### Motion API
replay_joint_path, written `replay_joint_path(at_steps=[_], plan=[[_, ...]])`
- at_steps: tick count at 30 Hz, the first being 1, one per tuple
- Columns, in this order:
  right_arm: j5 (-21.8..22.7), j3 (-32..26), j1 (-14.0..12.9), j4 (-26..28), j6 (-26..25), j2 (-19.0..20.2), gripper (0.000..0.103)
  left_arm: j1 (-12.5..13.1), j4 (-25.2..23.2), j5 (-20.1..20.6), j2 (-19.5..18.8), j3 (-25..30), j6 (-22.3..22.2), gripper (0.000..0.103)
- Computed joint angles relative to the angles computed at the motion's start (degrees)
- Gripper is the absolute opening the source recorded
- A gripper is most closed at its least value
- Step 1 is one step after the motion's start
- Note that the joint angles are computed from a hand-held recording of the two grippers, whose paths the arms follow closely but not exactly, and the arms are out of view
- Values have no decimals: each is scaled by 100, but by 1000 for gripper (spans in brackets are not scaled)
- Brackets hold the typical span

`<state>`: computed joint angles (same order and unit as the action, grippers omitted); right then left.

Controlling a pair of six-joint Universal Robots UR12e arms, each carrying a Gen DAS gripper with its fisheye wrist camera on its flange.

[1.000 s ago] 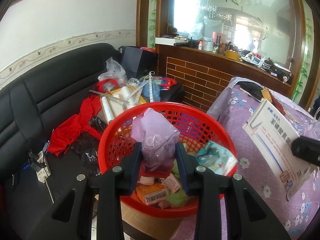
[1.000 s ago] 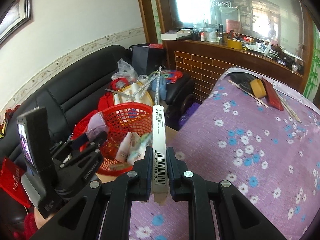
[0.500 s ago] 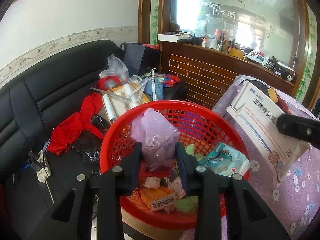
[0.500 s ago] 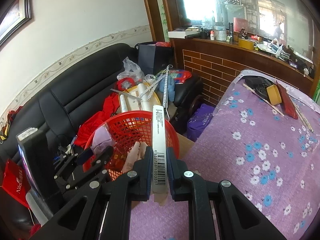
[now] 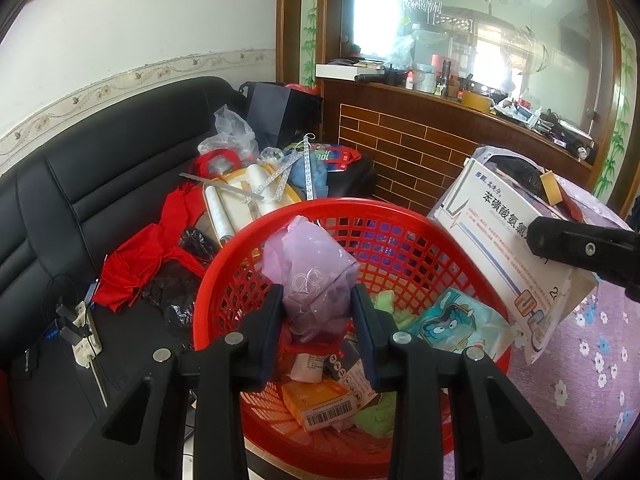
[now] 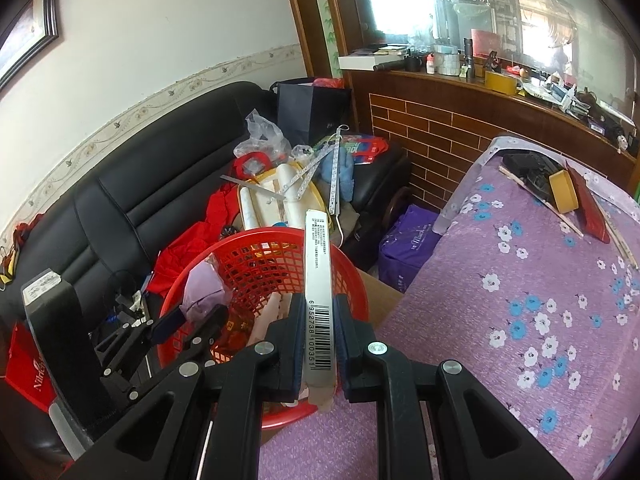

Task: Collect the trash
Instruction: 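Carry the pink wrapper with the left gripper to the red basket while the right carries the white box, then open the left gripper over the red basket while the right releases the white box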

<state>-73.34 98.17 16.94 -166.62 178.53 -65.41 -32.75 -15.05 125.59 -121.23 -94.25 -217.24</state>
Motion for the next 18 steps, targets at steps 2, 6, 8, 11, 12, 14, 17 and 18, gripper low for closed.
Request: replay_joint_path(at_steps=[2, 6, 8, 11, 12, 14, 17, 18], plan=[[12, -22, -4, 20, 18, 24, 16, 5, 5, 2, -4, -6, -2, 33], [16, -75, -6, 36, 49, 76, 16, 14, -6, 0, -16, 1, -2, 33], [54, -109, -10, 57, 86, 104, 16, 6, 10, 1, -28, 5, -4, 33], [146, -180, -17, 72, 151, 162, 16, 6, 77, 20, -31, -10, 16, 41], [184, -190, -20, 59, 161, 173, 17, 4, 113, 18, -22, -26, 38, 53], [310, -187, -48, 54, 129, 166, 30, -13, 160, 138, -10, -44, 15, 68], [257, -73, -70, -230, 166, 83, 43, -39, 241, 257, 33, -79, 21, 68], [243, -6, -92, -350, 200, 31, 46, -51, 299, 266, 60, -108, 17, 68]])
